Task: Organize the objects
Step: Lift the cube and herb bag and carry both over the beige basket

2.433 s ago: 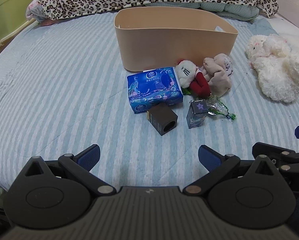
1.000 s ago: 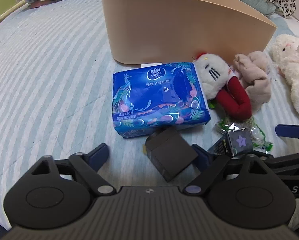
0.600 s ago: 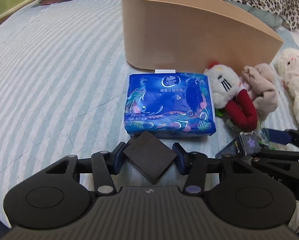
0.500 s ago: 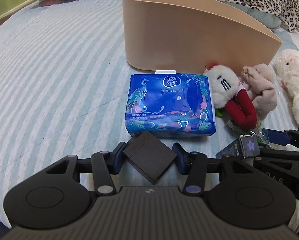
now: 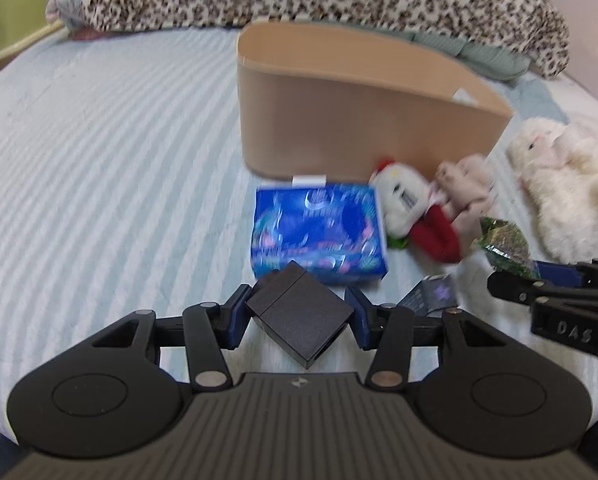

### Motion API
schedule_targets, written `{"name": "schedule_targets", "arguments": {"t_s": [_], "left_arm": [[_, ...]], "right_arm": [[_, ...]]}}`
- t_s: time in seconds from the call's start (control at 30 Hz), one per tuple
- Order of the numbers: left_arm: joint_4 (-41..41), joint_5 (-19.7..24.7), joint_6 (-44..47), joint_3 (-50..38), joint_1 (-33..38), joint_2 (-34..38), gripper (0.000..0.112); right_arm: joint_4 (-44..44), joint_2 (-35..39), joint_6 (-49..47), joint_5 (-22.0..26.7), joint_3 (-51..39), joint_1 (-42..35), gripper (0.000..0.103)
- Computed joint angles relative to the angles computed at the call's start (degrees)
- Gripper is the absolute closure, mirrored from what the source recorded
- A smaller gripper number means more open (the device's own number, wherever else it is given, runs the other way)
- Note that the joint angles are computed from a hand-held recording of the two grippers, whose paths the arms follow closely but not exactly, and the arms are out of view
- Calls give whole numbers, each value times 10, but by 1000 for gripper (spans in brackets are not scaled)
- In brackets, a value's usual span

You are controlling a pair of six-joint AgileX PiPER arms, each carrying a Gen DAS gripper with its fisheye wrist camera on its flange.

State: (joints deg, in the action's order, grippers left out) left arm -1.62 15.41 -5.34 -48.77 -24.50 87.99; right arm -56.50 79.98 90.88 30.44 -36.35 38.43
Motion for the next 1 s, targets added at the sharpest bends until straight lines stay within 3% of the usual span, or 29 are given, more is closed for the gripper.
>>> {"name": "schedule_targets", "arguments": {"t_s": [0.1, 0.2, 0.33, 0.5, 0.6, 0.73, 0.8, 0.87, 1.0], "left_arm": [[-32, -7, 47, -14, 8, -4, 60], [31, -3, -1, -32, -3, -19, 60], [39, -4, -2, -69, -9, -16, 60], [154, -7, -100, -139, -28, 23, 60], [273, -4, -221, -193, -43, 66, 60], [330, 10, -281, -275, -55, 130, 60], [333, 18, -278, -318, -59, 162, 60], [286, 23, -227, -359, -58, 194, 60], [252, 79, -190, -467, -65, 276, 60]], "right_arm": [[-5, -41, -8, 26, -1, 5, 66], [-8, -70, -22, 44, -14, 2, 66], [-26, -87, -37, 53, -37, -15, 66], [-59, -76, -45, 29, -71, -69, 66], [-72, -56, -51, -3, -96, -113, 66], [-52, -15, -85, -49, -141, -168, 66], [-48, 8, -93, -61, -161, -185, 66], [-43, 31, -103, -71, -180, -200, 66], [-2, 84, -144, -91, -219, -227, 66]]}}
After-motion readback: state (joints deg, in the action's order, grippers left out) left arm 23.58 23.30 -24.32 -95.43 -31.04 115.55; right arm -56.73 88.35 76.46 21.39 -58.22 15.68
